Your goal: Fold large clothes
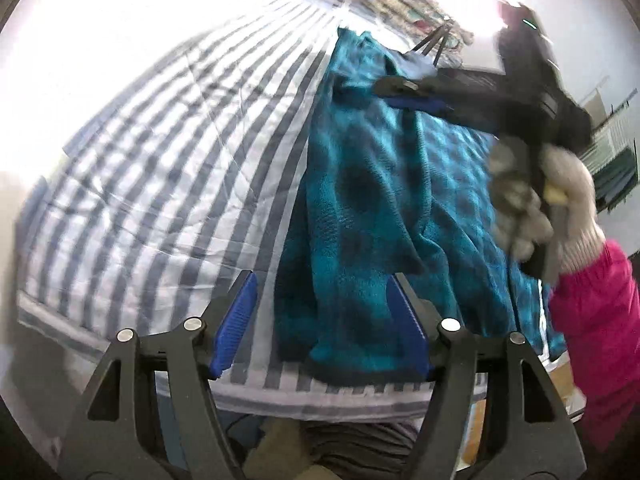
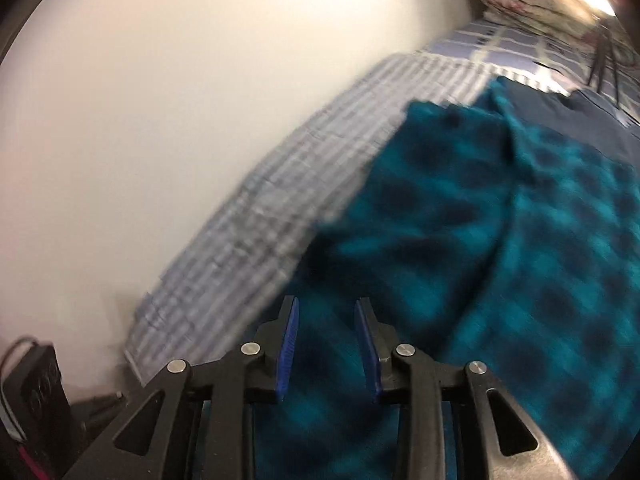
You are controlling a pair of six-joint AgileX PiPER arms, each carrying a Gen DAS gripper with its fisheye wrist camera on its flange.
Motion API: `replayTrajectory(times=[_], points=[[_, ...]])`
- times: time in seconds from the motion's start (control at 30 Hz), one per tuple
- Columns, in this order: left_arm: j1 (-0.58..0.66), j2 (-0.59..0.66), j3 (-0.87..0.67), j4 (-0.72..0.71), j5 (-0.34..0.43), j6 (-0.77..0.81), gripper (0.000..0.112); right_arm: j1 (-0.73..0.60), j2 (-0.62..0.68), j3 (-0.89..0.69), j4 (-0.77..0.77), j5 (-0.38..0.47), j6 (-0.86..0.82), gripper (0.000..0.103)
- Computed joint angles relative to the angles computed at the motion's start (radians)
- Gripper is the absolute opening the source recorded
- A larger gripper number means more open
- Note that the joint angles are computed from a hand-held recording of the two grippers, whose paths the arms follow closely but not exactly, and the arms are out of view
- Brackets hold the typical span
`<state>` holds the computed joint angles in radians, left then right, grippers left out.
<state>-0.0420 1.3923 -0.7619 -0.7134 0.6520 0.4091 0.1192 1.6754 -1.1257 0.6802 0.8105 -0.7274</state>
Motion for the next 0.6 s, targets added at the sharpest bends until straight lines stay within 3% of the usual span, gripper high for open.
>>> replayTrajectory(times=[0.1,0.23,0.33,0.5,0.6], points=[[0.007,0.074,-0.008,-0.089,0.014,0.077,0.064,-0.021,-0.012,0.071,-0.058,-0.04,0.014,0.03],[0.069,0.143,0.024,-0.249,0.076,0.198,0.031,-0.048,0.0,0.143,-0.078,-0.086,0.0,0.024],[0.091,0.132,0.045,-0.279,0.088,0.24,0.008,-0.044,-0.018,0.116,-0.143,-0.052,0.061,0.026],[0.061,0.0,0.078,-0.225,0.061,0.201,0.006,-0.023,-0.09,0.046,-0.124,0.037,0.117,0.044],[-0.032,-0.064,0.072,-0.129,-0.006,0.096,0.006,0.038,-0.07,-0.04,-0.139,0.123,0.197,0.065]])
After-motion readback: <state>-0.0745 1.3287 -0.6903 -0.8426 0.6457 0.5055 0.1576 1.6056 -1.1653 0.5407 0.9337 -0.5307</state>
